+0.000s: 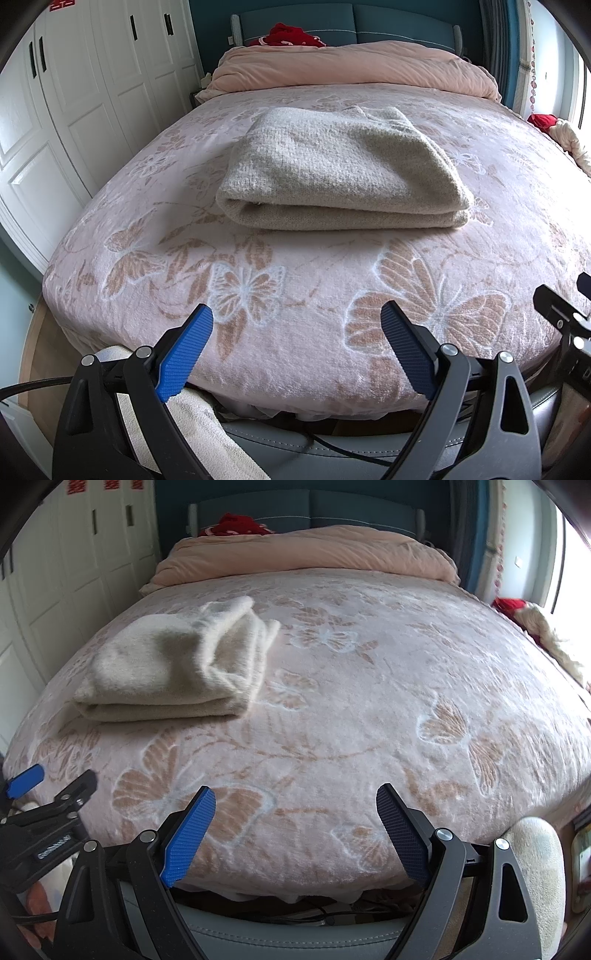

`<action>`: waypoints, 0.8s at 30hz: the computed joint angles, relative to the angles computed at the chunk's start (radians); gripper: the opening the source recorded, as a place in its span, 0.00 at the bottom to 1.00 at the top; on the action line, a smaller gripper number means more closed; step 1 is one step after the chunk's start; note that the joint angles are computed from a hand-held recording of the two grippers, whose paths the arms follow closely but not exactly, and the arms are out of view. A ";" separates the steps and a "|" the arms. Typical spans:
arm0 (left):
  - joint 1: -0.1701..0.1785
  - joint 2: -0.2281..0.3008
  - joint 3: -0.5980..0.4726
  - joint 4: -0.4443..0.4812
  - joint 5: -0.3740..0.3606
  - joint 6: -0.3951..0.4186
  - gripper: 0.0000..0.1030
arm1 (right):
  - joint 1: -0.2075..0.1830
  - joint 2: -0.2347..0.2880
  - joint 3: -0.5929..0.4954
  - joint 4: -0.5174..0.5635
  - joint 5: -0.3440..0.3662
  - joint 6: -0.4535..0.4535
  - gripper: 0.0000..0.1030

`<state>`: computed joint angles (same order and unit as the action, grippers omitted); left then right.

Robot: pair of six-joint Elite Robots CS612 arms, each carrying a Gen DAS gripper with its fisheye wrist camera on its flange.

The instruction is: Fold small clothes

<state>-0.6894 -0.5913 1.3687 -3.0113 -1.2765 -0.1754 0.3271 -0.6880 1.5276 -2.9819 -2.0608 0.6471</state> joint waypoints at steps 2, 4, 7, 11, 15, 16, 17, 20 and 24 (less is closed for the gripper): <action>0.000 0.000 0.000 -0.002 -0.002 0.006 0.88 | 0.005 0.006 -0.009 -0.006 0.005 -0.038 0.84; 0.000 0.001 0.000 -0.002 -0.004 0.010 0.88 | 0.007 0.008 -0.016 -0.006 0.010 -0.059 0.84; 0.001 0.002 -0.001 -0.002 -0.008 0.017 0.88 | 0.010 0.012 -0.022 -0.017 0.019 -0.083 0.84; 0.002 0.003 -0.004 0.000 -0.011 0.023 0.88 | 0.009 0.014 -0.029 -0.010 0.029 -0.095 0.84; 0.002 0.003 -0.005 0.004 0.001 0.011 0.88 | 0.006 0.009 -0.020 -0.014 0.024 -0.075 0.84; 0.003 0.002 -0.005 0.006 0.000 0.003 0.87 | 0.005 0.008 -0.019 -0.013 0.025 -0.070 0.84; 0.004 0.002 -0.005 0.006 -0.003 0.000 0.87 | 0.003 0.006 -0.014 -0.012 0.026 -0.060 0.84; 0.006 0.002 -0.005 0.002 -0.005 0.000 0.87 | -0.001 0.003 -0.010 -0.007 0.035 -0.050 0.84; 0.006 0.001 0.001 -0.020 -0.016 0.014 0.87 | -0.002 0.001 -0.006 -0.006 0.033 -0.047 0.84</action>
<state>-0.6832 -0.5907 1.3697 -3.0308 -1.2922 -0.1614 0.3256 -0.6869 1.5218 -2.9880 -2.0276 0.6003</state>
